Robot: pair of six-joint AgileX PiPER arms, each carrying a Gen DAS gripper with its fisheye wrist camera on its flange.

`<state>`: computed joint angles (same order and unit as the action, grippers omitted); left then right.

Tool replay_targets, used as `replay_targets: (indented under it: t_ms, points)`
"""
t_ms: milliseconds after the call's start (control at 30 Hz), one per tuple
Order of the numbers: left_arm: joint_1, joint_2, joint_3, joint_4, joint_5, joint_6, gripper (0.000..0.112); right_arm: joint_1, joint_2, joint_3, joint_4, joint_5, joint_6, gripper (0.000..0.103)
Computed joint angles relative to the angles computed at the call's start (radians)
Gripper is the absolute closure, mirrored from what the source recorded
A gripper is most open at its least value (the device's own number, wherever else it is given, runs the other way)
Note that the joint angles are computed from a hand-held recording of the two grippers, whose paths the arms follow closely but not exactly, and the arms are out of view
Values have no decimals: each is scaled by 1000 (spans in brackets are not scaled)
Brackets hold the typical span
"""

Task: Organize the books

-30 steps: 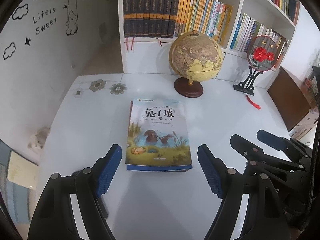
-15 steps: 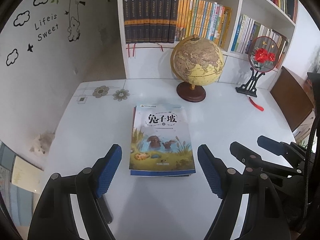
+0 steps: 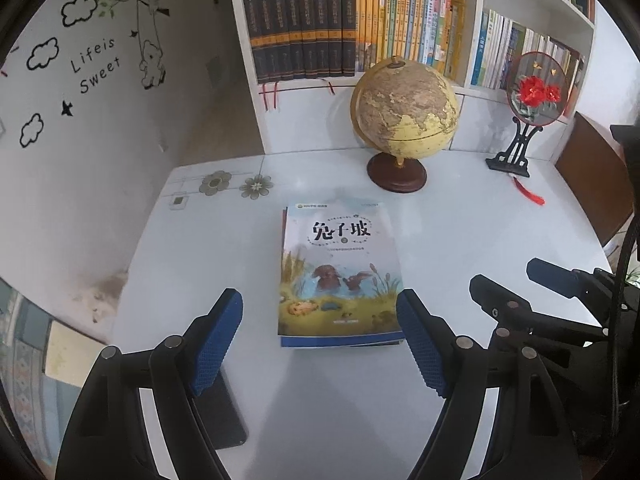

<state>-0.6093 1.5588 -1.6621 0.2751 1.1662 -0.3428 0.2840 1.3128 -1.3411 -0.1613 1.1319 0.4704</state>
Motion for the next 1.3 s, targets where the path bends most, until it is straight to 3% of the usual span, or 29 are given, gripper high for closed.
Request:
replay_targets:
  t_ms: [733,1300]
  points:
    - [54,1,10,-75,0,36,34,17,16,-6,0,7,9,40]
    - [47,1,15,-32,-3,30,34,32,35,-15,-1,12,22,40]
